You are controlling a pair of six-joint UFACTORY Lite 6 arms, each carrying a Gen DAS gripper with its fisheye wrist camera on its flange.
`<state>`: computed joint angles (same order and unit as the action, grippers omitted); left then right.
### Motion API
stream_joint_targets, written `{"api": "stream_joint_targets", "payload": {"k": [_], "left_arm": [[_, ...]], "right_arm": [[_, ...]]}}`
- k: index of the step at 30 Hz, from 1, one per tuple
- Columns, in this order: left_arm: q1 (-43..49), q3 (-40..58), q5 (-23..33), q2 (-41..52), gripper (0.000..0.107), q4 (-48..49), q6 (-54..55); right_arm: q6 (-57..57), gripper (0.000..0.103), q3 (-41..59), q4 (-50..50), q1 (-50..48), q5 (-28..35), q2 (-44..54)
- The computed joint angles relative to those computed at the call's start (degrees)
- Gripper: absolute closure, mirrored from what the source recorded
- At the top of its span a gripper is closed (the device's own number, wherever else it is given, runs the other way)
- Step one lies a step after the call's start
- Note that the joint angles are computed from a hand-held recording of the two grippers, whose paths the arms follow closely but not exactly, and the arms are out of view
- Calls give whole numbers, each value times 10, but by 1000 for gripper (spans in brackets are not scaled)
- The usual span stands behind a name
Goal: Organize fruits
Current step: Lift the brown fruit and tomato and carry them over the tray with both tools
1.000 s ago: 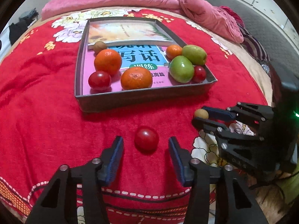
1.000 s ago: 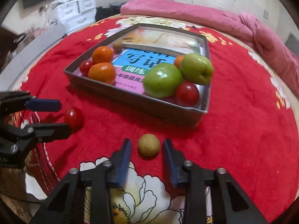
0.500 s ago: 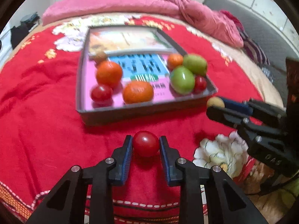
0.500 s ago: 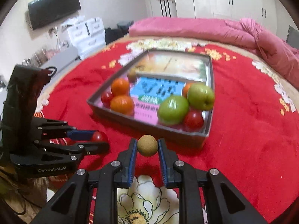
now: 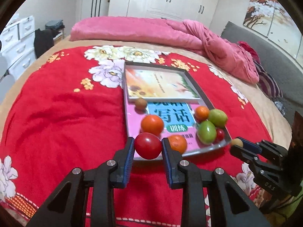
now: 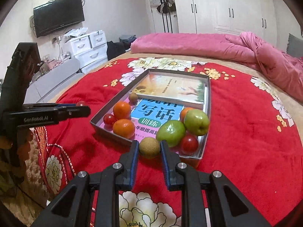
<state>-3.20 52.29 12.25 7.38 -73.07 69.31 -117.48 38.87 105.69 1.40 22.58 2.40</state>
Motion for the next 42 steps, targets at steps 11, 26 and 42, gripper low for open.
{"api": "stream_joint_targets", "payload": {"k": [11, 26, 42], "left_arm": [[-44, 51, -24, 81, 77, -14, 24], [-61, 79, -32, 129, 77, 8, 15], [-60, 84, -35, 134, 77, 1, 24]], "right_arm": [[-29, 80, 32, 41, -11, -15, 29], [-59, 80, 74, 74, -22, -27, 81], [-103, 80, 80, 106, 7, -46, 109]]}}
